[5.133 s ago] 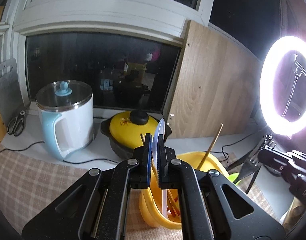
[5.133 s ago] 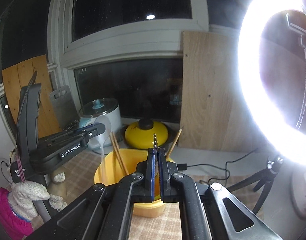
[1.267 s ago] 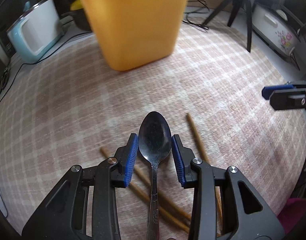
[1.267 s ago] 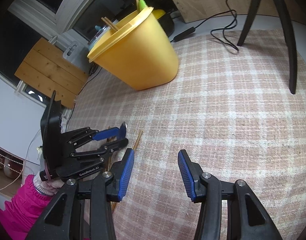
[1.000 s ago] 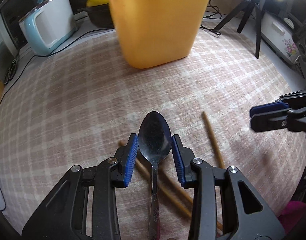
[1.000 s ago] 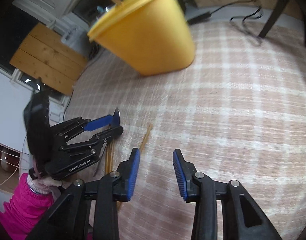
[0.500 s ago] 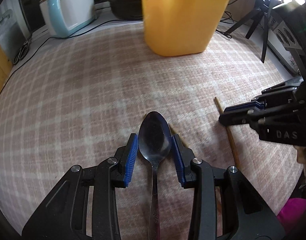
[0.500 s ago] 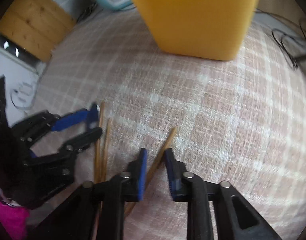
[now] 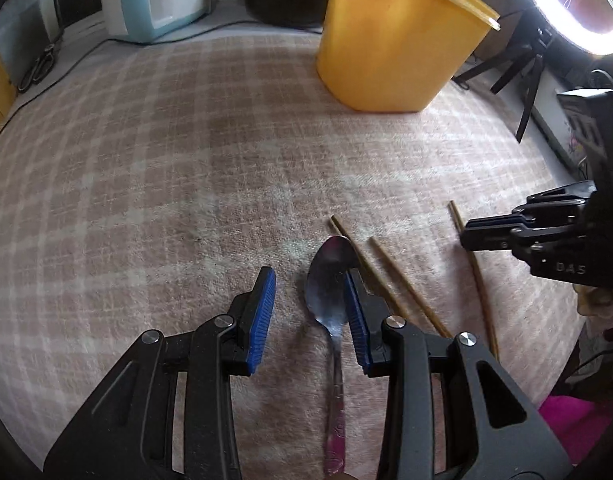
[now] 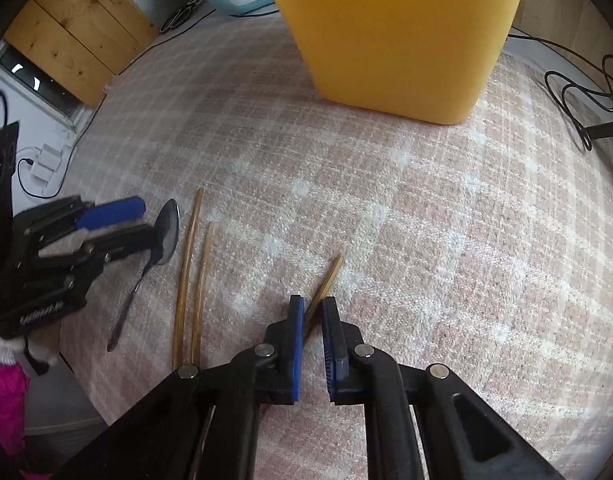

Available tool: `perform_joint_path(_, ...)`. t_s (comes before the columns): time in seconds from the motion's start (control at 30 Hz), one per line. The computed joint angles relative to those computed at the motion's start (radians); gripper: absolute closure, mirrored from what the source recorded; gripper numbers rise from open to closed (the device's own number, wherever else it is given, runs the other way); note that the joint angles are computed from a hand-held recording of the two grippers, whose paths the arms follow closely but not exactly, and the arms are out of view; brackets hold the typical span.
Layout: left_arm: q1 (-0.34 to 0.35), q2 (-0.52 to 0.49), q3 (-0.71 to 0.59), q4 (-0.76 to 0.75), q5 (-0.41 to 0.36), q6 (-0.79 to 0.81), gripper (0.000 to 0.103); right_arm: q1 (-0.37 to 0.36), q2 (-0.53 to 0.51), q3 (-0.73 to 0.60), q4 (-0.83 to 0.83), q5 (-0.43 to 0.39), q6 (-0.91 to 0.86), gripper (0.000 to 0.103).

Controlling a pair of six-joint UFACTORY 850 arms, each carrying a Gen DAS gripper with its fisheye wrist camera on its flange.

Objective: Organize utensils

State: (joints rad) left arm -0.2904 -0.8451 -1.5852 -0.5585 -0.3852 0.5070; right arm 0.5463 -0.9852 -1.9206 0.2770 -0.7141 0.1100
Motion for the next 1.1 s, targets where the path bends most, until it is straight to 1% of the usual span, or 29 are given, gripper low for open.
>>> perform_joint_path(0.07,-0.002,-0.019,-0.025,0.031,-0.023,-0.008,0.068,0.001,0.0,0.0,0.0,-0.001,0.0,0.096)
perform_joint_path(0.23,-0.019,-0.04,-0.058,0.124,-0.014,-0.028,0.068,0.0,0.002,0.001,-0.001,-0.004,-0.002,0.096)
perform_joint_path(0.37,-0.034,-0.046,-0.069,0.16,-0.01,-0.018,0.068,-0.002,0.004,0.006,-0.001,-0.004,-0.005,0.096)
perform_joint_path(0.47,-0.043,-0.053,-0.084,0.163,-0.021,0.0,0.083,0.0,-0.003,-0.006,-0.001,-0.014,-0.001,0.096)
perform_joint_path(0.53,-0.05,-0.056,-0.087,0.187,-0.013,-0.01,0.085,-0.001,-0.011,-0.019,0.006,-0.023,0.003,0.096)
perform_joint_path(0.6,-0.057,-0.054,-0.086,0.2,0.002,-0.02,0.092,-0.003,-0.023,-0.04,0.016,-0.037,0.006,0.096)
perform_joint_path(0.7,-0.061,-0.044,-0.077,0.202,0.016,-0.021,0.098,-0.009,-0.033,-0.056,0.032,-0.056,0.003,0.096)
perform_joint_path(0.9,-0.071,-0.018,-0.046,0.212,0.038,-0.004,0.103,-0.023,-0.061,-0.104,0.063,-0.094,0.025,0.095)
perform_joint_path(1.03,-0.077,-0.013,-0.038,0.195,0.032,0.02,0.103,-0.013,-0.082,-0.147,0.011,-0.111,0.041,0.097)
perform_joint_path(1.1,-0.084,-0.017,-0.04,0.231,0.032,-0.007,0.103,-0.005,-0.092,-0.166,-0.016,-0.117,0.047,0.097)
